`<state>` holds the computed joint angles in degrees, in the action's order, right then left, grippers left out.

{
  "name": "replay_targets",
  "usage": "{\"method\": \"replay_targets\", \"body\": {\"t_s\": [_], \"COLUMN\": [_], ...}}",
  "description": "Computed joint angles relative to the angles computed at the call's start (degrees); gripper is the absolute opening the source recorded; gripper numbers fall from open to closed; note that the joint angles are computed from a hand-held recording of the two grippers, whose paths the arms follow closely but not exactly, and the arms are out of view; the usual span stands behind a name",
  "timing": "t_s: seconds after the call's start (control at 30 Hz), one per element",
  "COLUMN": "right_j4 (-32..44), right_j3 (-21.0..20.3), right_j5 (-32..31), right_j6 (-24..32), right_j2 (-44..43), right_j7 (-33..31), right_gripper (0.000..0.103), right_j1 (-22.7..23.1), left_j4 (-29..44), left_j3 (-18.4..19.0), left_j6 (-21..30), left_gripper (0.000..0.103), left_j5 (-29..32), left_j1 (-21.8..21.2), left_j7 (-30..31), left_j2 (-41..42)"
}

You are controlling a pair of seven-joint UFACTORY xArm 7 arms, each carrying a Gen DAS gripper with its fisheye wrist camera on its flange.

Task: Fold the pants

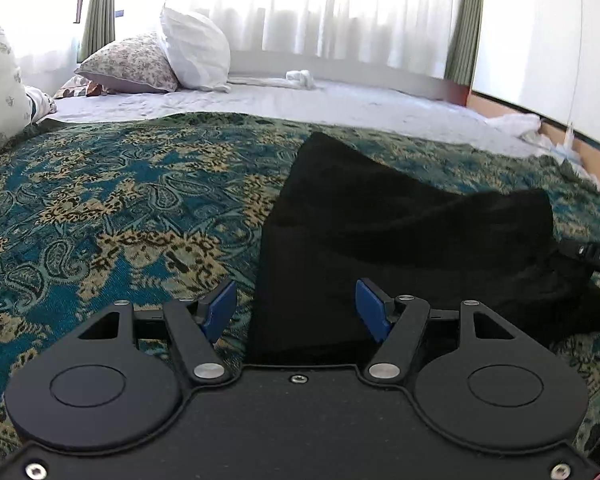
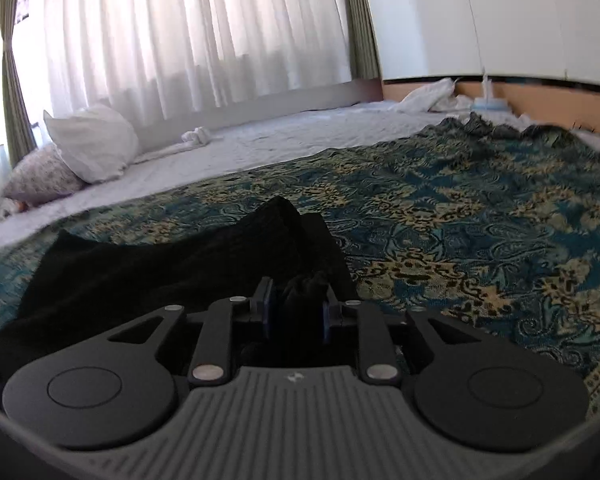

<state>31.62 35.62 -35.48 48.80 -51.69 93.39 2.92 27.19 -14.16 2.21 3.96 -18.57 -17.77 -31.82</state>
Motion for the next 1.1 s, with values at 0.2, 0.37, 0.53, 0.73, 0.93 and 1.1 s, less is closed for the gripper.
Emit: {"method": "replay_targets", "body": {"t_s": [0.2,0.37,0.53,0.73,0.93,1.1], "right_j4": [-4.65,-5.41,-7.1,-8.55,-8.96,-8.69], "right_j3": [0.27,1.82,0.98,1.75,4.08,5.15], "right_j5": [1.74,2.02,2.68,2.79,2.45,2.18], "right_j6": [-2.84,-2.79,-4.56,-6.12,-6.06,-5.0], "right_j2": [-5.19,-6.12,-7.01,-8.37,-9.54,-9.78], "right_j7": [5.25,7.55,8.71,10.23,11.91,13.03], "right_gripper": [0.03,0.032,0.035,0.035,0.035,0.035], "right_j1": [0.89,-0.24,0.12,-0.23,-1.27,-1.59], "left_j4": [0.51,8.21,22.33,36.98,44.17,46.44], "left_j3": [0.32,1.21,11.23,3.15,7.83,9.91], "left_j6": [1.26,1.71,8.29,12.95,12.53,12.31], "left_gripper": [0.064,0.042,0.021,0.02,0.015,0.015], "left_j5": [0.31,1.33,-8.54,4.91,25.05,29.65], "left_j1": [-0.12,0.94,-12.1,-5.06,-7.87,-9.49], "left_j7": [-0.01,2.67,15.03,7.05,-13.71,-18.03], "left_j2": [-1.0,3.55,16.2,31.64,40.78,43.11]}}
